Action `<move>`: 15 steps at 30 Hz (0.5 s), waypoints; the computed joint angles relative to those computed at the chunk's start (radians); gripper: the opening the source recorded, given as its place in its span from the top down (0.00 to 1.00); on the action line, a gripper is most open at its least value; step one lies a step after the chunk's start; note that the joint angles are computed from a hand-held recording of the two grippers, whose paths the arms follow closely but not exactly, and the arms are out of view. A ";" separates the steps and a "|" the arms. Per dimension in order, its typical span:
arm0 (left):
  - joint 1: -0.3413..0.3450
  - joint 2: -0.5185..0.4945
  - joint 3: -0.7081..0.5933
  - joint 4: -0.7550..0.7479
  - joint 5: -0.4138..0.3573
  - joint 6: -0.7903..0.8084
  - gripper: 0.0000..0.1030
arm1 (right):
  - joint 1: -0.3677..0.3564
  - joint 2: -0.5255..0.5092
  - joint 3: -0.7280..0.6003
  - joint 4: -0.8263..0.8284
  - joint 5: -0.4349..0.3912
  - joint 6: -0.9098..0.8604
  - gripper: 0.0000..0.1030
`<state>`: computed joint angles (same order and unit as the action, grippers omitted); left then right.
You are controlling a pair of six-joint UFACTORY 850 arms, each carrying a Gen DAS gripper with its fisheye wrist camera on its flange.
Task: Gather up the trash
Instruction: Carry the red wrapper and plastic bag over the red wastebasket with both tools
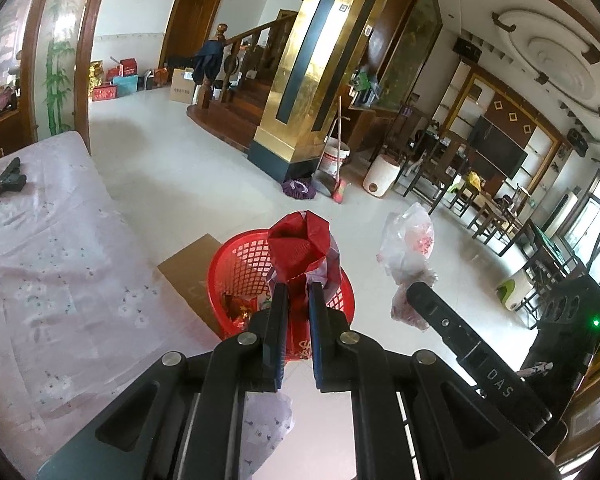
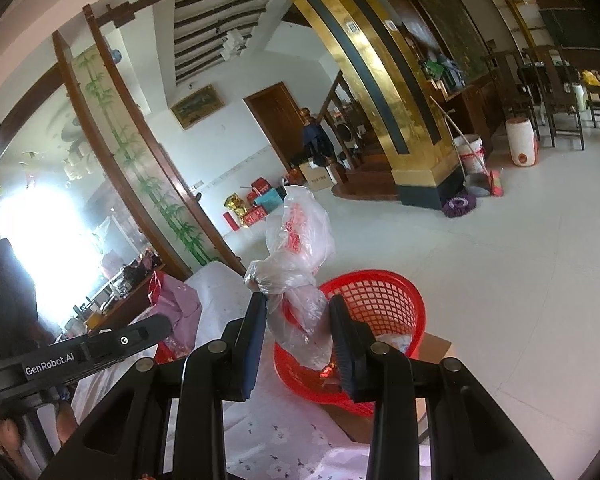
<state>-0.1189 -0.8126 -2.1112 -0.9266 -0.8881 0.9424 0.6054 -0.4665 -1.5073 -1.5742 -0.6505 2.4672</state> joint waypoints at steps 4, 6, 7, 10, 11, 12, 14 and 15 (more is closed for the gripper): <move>-0.013 -0.034 -0.041 0.029 0.004 -0.032 0.91 | -0.016 -0.012 -0.010 0.018 0.021 -0.019 0.67; -0.020 -0.050 -0.063 0.045 0.005 -0.046 0.91 | -0.025 -0.018 -0.013 0.020 0.035 -0.020 0.67; -0.025 -0.052 -0.064 0.053 0.012 -0.048 0.91 | -0.028 -0.023 -0.016 0.022 0.040 -0.022 0.67; -0.034 -0.084 -0.110 0.084 0.003 -0.083 0.91 | -0.037 -0.037 -0.028 0.035 0.050 -0.026 0.67; -0.036 -0.093 -0.123 0.092 0.001 -0.091 0.91 | -0.040 -0.040 -0.029 0.035 0.054 -0.021 0.67; -0.039 -0.104 -0.136 0.101 -0.001 -0.101 0.91 | -0.043 -0.042 -0.028 0.033 0.057 -0.016 0.67; -0.042 -0.127 -0.169 0.115 -0.013 -0.121 0.91 | -0.050 -0.050 -0.033 0.041 0.066 -0.020 0.67; -0.043 -0.139 -0.185 0.120 -0.021 -0.129 0.91 | -0.054 -0.056 -0.040 0.048 0.072 -0.028 0.67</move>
